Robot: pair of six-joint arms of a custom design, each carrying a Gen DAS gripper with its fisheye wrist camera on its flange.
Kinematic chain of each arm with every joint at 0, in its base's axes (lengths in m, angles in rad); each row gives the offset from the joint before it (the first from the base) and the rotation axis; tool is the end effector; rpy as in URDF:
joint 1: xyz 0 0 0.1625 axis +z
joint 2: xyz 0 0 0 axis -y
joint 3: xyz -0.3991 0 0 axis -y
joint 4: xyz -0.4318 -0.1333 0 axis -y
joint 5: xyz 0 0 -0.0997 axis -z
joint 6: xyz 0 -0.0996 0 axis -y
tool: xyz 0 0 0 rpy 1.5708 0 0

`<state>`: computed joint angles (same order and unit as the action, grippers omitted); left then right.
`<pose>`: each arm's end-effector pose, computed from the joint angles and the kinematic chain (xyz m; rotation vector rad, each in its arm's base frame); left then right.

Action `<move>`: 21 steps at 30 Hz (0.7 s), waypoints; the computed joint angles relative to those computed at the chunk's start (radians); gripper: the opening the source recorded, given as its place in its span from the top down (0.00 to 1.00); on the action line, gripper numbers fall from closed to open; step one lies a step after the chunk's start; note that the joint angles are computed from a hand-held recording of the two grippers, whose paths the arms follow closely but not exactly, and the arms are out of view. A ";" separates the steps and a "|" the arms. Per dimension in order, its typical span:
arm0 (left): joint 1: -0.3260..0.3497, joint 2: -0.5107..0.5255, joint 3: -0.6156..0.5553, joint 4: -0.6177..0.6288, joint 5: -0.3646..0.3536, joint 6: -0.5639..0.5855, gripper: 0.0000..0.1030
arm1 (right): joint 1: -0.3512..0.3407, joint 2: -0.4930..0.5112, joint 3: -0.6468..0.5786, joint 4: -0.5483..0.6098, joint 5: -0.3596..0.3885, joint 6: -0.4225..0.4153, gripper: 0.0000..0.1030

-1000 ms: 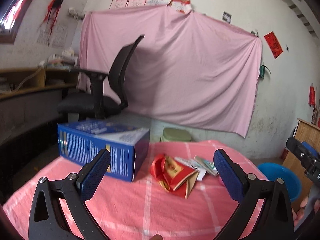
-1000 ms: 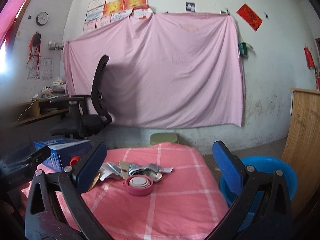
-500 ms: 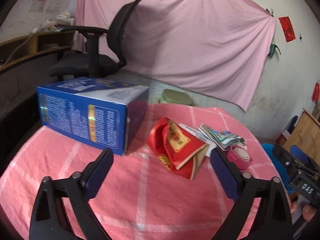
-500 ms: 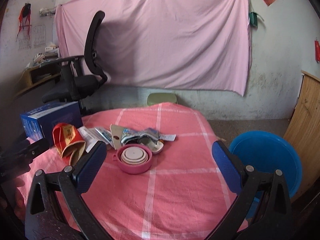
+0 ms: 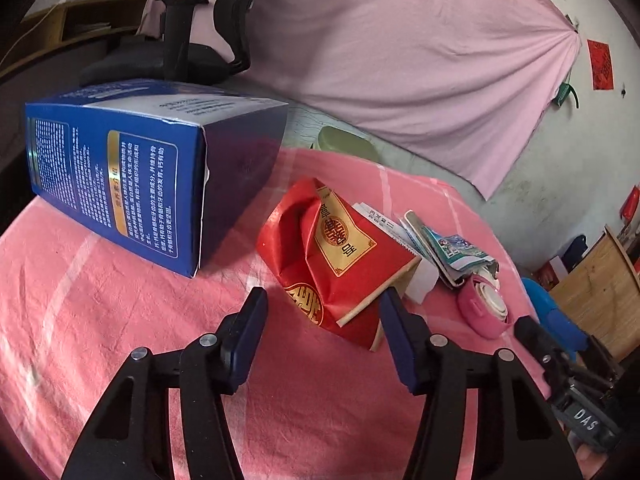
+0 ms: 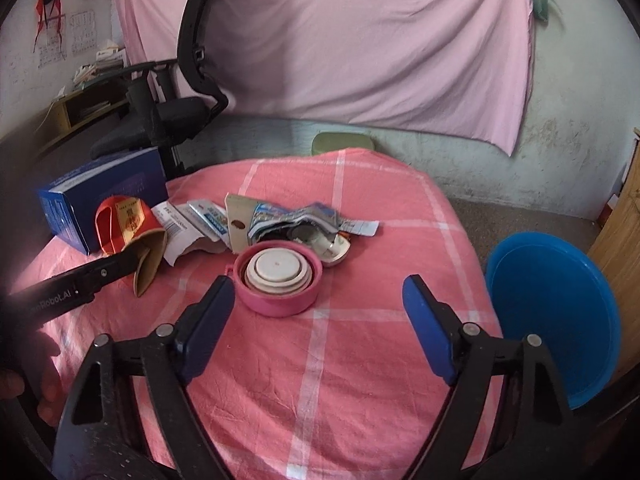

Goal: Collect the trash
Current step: 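Move both tools back over the table toward the red cup and pink lid, then grasp the red paper cup with the left gripper while the right grasps the pink lid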

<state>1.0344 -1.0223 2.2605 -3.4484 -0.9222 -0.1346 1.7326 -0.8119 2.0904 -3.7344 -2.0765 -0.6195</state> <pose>-0.0772 -0.5084 0.0907 0.2292 2.5376 -1.0719 0.1693 -0.5090 0.0606 0.6171 -2.2399 0.9292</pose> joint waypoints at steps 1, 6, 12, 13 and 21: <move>0.003 0.000 -0.002 -0.001 -0.004 -0.003 0.50 | -0.001 -0.001 -0.006 0.029 0.000 0.007 0.05; 0.013 0.000 0.001 -0.024 -0.032 -0.010 0.50 | -0.010 -0.004 -0.051 0.186 0.013 0.056 0.06; 0.019 -0.004 0.003 -0.044 -0.048 -0.026 0.63 | -0.023 -0.007 -0.089 0.316 0.038 0.115 0.10; 0.018 -0.006 0.004 -0.046 -0.050 -0.026 0.70 | -0.027 -0.011 -0.089 0.330 0.049 0.120 0.11; 0.013 0.000 -0.002 -0.037 -0.050 -0.021 0.92 | -0.031 -0.022 -0.080 0.345 0.076 0.119 0.22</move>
